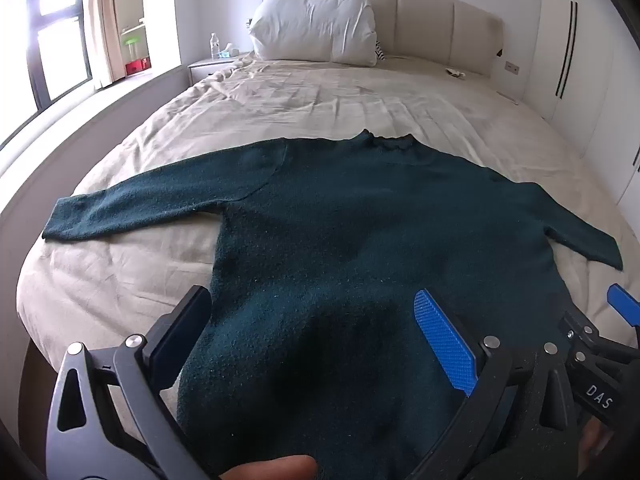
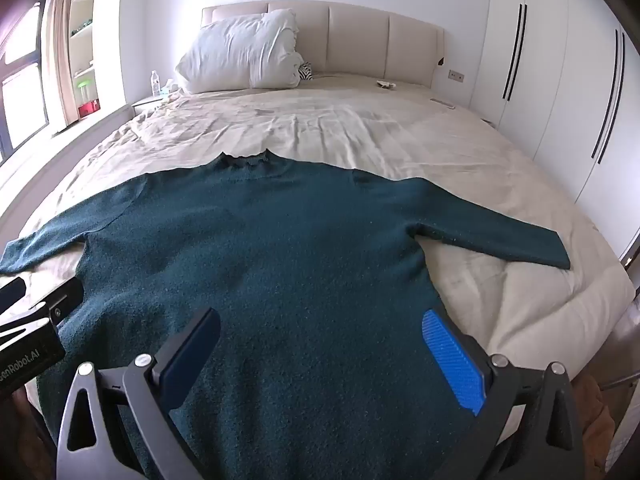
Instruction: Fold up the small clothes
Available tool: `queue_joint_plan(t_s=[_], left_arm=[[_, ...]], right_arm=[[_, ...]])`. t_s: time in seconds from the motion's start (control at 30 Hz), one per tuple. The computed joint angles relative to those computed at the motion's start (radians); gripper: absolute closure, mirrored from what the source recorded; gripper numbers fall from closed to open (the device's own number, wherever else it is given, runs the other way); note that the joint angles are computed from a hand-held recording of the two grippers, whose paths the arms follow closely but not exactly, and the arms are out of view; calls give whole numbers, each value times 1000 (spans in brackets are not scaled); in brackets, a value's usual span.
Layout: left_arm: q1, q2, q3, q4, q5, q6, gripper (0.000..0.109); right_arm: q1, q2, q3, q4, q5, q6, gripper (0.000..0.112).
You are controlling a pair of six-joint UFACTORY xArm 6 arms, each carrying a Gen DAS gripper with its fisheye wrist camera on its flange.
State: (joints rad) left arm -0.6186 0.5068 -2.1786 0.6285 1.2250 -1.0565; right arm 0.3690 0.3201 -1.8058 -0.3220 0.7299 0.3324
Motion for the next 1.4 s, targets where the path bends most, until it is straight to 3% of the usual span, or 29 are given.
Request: queue_joint_plan(t_s=[1.4], left_arm=[[-1, 12, -15, 0, 6, 3, 6]], right_arm=[[1, -1, 12, -8, -3, 3, 9]])
